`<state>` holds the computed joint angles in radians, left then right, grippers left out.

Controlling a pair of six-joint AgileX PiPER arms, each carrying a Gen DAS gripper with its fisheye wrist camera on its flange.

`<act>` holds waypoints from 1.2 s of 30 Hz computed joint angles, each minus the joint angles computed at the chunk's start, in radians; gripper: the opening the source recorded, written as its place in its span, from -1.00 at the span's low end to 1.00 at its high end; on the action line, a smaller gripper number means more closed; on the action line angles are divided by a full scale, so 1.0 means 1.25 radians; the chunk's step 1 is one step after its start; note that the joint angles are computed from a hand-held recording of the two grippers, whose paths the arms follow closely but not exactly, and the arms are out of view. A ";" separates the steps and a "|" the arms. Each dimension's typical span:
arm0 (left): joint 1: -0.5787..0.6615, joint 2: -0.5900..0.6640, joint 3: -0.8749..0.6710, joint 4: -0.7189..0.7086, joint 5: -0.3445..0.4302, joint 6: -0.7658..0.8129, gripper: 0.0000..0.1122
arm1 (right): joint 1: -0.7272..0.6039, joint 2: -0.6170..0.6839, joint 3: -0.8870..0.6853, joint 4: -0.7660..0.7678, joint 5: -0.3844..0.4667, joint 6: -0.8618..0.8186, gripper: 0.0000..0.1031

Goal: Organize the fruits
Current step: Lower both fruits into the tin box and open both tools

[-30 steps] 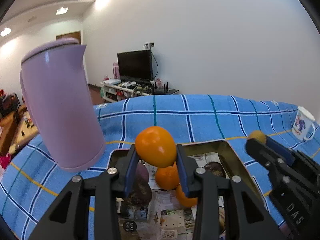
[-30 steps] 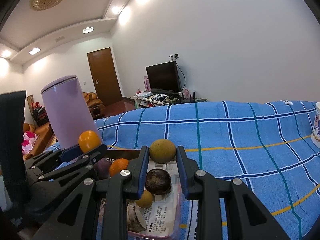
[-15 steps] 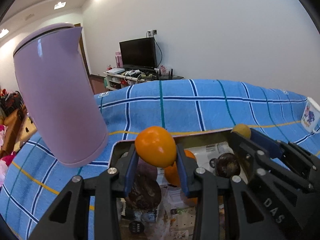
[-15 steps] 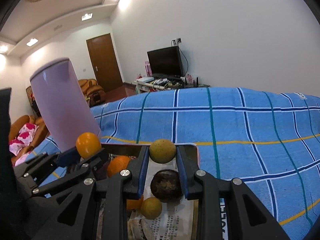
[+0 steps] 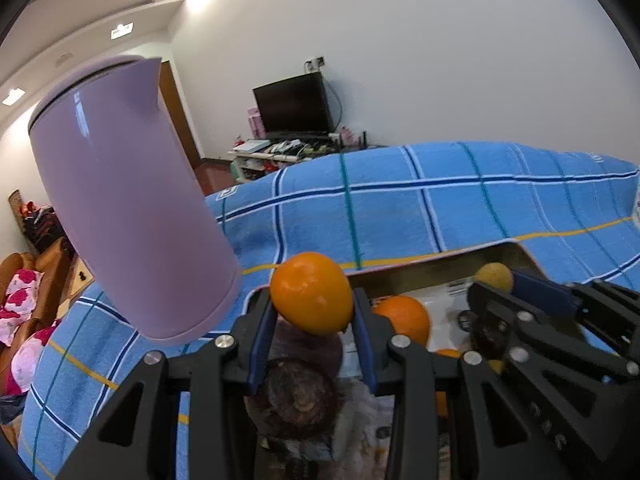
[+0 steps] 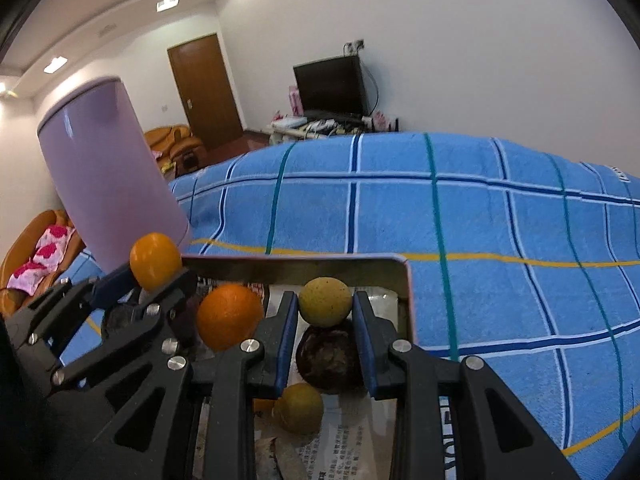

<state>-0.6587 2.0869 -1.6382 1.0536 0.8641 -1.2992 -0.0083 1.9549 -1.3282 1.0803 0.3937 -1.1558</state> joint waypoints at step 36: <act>-0.002 0.009 -0.030 -0.037 -0.022 0.080 -0.30 | -0.096 -0.034 0.093 0.375 0.124 -0.299 0.03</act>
<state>-0.6612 2.0976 -1.6755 1.0069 0.8365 -1.1997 -0.1288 1.9118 -1.2124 1.5491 0.5484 -1.5292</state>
